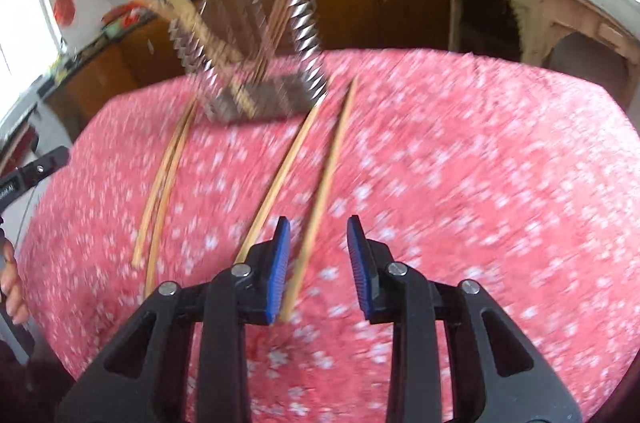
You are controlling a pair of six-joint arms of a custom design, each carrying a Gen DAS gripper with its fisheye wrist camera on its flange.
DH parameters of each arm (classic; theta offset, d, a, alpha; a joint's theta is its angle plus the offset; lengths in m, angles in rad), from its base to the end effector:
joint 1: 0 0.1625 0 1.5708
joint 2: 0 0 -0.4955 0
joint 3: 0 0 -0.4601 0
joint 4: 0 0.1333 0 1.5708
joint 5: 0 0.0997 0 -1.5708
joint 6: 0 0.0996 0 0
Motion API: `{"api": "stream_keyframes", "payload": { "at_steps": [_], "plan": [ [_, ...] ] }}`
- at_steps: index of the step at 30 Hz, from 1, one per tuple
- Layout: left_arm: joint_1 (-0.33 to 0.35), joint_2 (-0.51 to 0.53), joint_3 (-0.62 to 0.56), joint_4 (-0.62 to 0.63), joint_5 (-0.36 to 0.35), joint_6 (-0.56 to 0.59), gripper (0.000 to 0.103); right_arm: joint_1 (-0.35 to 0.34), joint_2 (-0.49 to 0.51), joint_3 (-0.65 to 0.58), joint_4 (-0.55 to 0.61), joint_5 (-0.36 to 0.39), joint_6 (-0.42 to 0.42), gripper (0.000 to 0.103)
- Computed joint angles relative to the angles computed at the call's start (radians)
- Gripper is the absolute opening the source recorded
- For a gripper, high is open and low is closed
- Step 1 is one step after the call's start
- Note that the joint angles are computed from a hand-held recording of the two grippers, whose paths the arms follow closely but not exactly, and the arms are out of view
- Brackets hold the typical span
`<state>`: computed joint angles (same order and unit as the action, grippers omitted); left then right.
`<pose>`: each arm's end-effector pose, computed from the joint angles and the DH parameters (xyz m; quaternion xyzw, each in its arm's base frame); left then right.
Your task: Organize utensils
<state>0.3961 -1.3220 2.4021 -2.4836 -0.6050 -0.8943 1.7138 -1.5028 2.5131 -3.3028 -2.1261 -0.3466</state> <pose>-0.3116 -0.3636 0.1645 0.1617 0.8685 -0.3599 0.3000 0.1383 -0.3933 0.2695 0.1242 -0.8964 0.3117 0.2896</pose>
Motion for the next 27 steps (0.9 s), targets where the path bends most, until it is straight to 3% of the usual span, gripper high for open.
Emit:
{"api": "stream_keyframes", "payload": {
  "at_steps": [7,8,10,14,16,18,21,27],
  "plan": [
    [-0.001,0.076,-0.001,-0.027,-0.082,0.031,0.061,0.009,0.067,-0.017,-0.015,-0.057,-0.005,0.029],
    [0.000,0.086,-0.005,-0.032,-0.089,0.038,0.061,0.010,0.082,-0.012,-0.056,-0.071,-0.026,0.027],
    [0.006,0.109,-0.016,-0.035,-0.100,0.051,0.061,0.017,0.107,-0.012,-0.108,-0.116,-0.062,0.009],
    [0.022,0.161,-0.049,-0.007,-0.113,0.054,0.059,-0.026,0.083,-0.025,-0.116,-0.122,-0.022,0.008],
    [0.031,0.173,-0.056,0.001,-0.118,0.049,0.051,-0.050,0.072,-0.031,-0.132,-0.128,-0.015,0.008],
    [0.042,0.193,-0.073,0.034,-0.118,0.036,0.030,-0.069,0.056,-0.035,-0.123,-0.122,-0.007,0.008],
    [0.044,0.204,-0.089,0.089,-0.080,0.010,0.011,-0.087,0.049,-0.039,-0.137,-0.126,-0.020,0.008],
    [0.111,0.160,-0.109,0.190,-0.006,-0.032,0.008,-0.128,0.015,-0.051,-0.143,-0.128,-0.022,0.008]
  ]
}}
